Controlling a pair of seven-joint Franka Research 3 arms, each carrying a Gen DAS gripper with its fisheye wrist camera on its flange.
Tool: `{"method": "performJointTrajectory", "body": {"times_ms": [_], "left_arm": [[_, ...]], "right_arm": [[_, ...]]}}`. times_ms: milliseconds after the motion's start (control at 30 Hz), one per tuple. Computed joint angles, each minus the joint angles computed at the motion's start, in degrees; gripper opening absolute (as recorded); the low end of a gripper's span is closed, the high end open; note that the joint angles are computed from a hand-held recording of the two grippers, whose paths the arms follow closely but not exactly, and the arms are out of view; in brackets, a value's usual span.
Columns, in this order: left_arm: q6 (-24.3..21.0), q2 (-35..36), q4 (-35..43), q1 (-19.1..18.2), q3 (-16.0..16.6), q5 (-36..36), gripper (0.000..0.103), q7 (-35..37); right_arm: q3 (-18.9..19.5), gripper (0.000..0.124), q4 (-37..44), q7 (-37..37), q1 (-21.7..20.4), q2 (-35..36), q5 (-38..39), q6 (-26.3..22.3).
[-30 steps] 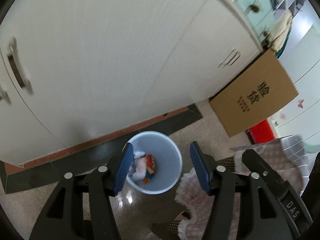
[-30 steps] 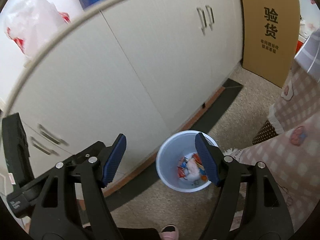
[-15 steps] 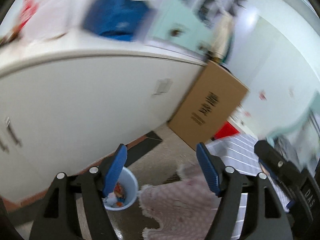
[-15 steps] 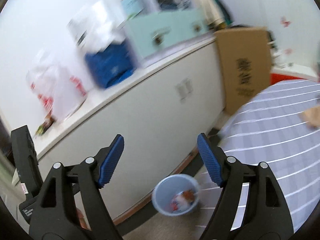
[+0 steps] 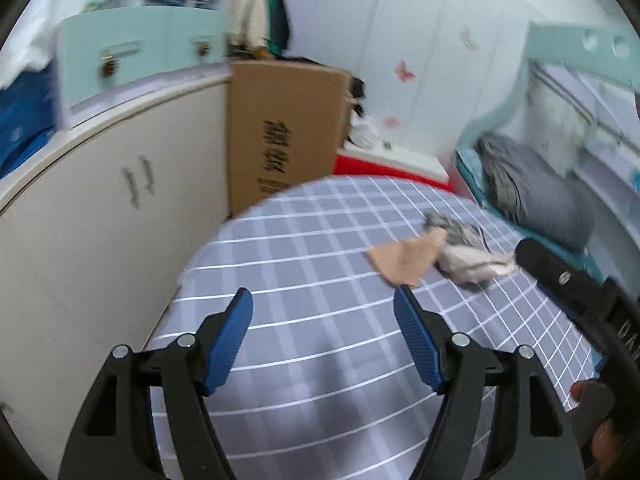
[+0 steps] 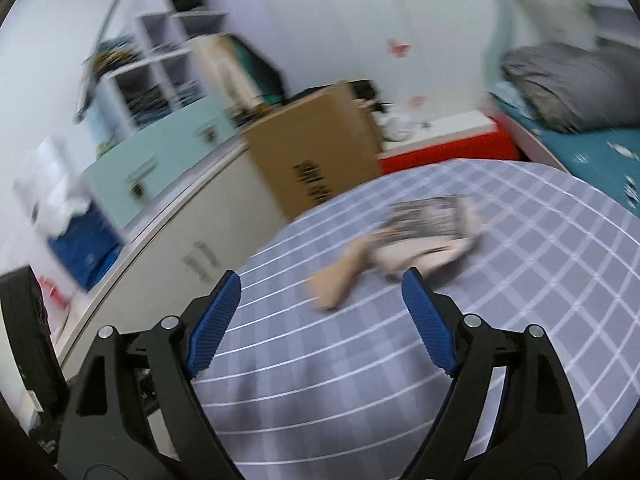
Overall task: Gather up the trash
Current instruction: 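Grasp the tan paper with the left tool while the right grasps the newspaper bundle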
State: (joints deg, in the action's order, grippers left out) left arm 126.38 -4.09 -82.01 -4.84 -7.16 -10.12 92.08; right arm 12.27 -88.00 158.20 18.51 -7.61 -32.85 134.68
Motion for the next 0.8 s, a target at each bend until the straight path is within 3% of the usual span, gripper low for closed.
{"method": "performJointTrajectory", "body": {"times_ms": [200, 400, 733, 800], "left_arm": [[-0.88, 6.37, 5.86, -3.40, -3.62, 5.58, 0.072, -0.09], [-2.42, 12.95, 12.67, -5.66, -4.69, 12.00, 0.072, -0.97], [-6.54, 19.11, 19.82, -7.31, -5.18, 14.30, 0.071, -2.26], [-7.13, 20.35, 21.68, -7.37, -5.33, 13.91, 0.063, -1.74]], "right_arm": [[-2.57, 0.082, -8.40, 1.62, -4.10, -5.35, 5.56, 2.96], [-3.46, 0.082, -12.42, -0.05, -7.36, -6.83, 12.96, 7.36], [-4.82, 0.083, -8.88, -5.88, -7.34, -1.64, 23.76, 9.22], [-5.27, 0.083, -7.93, -6.62, -7.11, -0.58, 25.08, 9.30]]}}
